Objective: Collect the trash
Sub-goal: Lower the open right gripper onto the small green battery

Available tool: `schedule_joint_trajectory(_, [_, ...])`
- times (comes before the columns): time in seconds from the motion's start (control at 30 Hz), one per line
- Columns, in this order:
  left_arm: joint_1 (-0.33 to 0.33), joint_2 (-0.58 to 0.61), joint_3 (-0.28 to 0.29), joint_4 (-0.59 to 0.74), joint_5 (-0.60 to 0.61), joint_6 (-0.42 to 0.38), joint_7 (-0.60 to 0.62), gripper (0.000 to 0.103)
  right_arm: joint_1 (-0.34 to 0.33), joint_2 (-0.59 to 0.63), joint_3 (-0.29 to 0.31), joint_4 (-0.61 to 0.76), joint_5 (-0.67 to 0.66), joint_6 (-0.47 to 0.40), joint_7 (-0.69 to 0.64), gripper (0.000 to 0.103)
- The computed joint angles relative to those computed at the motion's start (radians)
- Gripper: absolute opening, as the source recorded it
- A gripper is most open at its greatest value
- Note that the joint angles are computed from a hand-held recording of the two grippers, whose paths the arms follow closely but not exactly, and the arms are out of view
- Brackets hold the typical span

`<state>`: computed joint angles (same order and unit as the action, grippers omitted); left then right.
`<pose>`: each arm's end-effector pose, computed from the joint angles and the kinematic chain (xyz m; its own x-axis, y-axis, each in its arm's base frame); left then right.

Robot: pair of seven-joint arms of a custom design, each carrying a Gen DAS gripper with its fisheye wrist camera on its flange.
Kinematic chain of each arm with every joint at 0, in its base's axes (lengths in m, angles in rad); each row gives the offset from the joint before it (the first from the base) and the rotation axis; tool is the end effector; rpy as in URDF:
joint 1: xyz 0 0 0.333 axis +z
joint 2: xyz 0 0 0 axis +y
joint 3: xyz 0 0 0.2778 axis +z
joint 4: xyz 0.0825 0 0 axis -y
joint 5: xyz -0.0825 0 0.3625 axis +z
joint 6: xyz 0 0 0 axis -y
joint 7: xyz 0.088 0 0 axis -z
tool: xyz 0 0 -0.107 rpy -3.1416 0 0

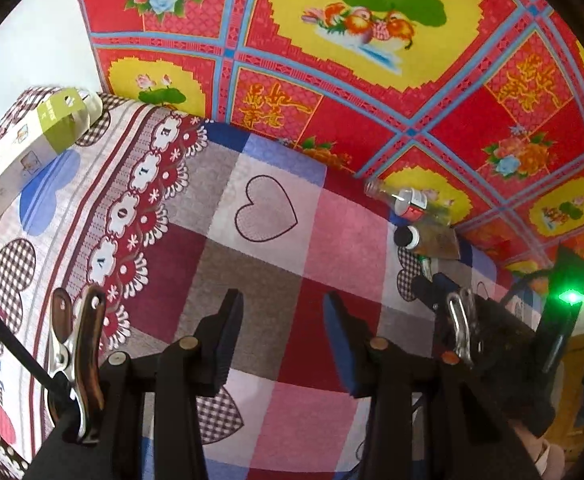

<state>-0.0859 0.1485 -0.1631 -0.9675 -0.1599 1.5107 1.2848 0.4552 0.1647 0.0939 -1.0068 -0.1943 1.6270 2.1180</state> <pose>0.5150 -0.1376 0.7666 -0.0440 -0.9621 0.2690 -0.9447 -0.0475 -0.3244 0.4865 0.2662 0.7549 -0.0150 -0.9958 -0.0898 -0.8861 0.0549 -0.4602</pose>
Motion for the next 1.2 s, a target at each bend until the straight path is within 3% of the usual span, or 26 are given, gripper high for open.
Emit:
schedule_joint_trajectory(0.53, [-0.042, -0.024, -0.013, -0.030, 0.038, 0.018, -0.095, 0.044, -0.013, -0.041, 0.007, -0.069, 0.019, 0.047, -0.094, 0.029])
schedule_joint_trajectory(0.7, [-0.044, -0.045, -0.012, -0.061, 0.039, 0.033, -0.102, 0.044, -0.039, -0.087, 0.008, -0.139, 0.061, 0.102, -0.086, 0.029])
schedule_joint_trajectory(0.93, [-0.034, -0.066, -0.006, -0.110, 0.021, 0.052, -0.108, 0.044, -0.038, -0.103, 0.022, -0.182, 0.017, 0.151, -0.119, 0.029])
schedule_joint_trajectory(1.07, [-0.033, -0.067, -0.006, -0.116, 0.021, 0.057, -0.113, 0.044, -0.029, -0.098, 0.025, -0.182, -0.031, 0.147, -0.115, 0.011])
schedule_joint_trajectory(1.2, [-0.038, -0.054, -0.010, -0.096, 0.027, 0.049, -0.117, 0.044, -0.058, -0.134, 0.012, -0.230, 0.052, 0.185, -0.084, 0.011])
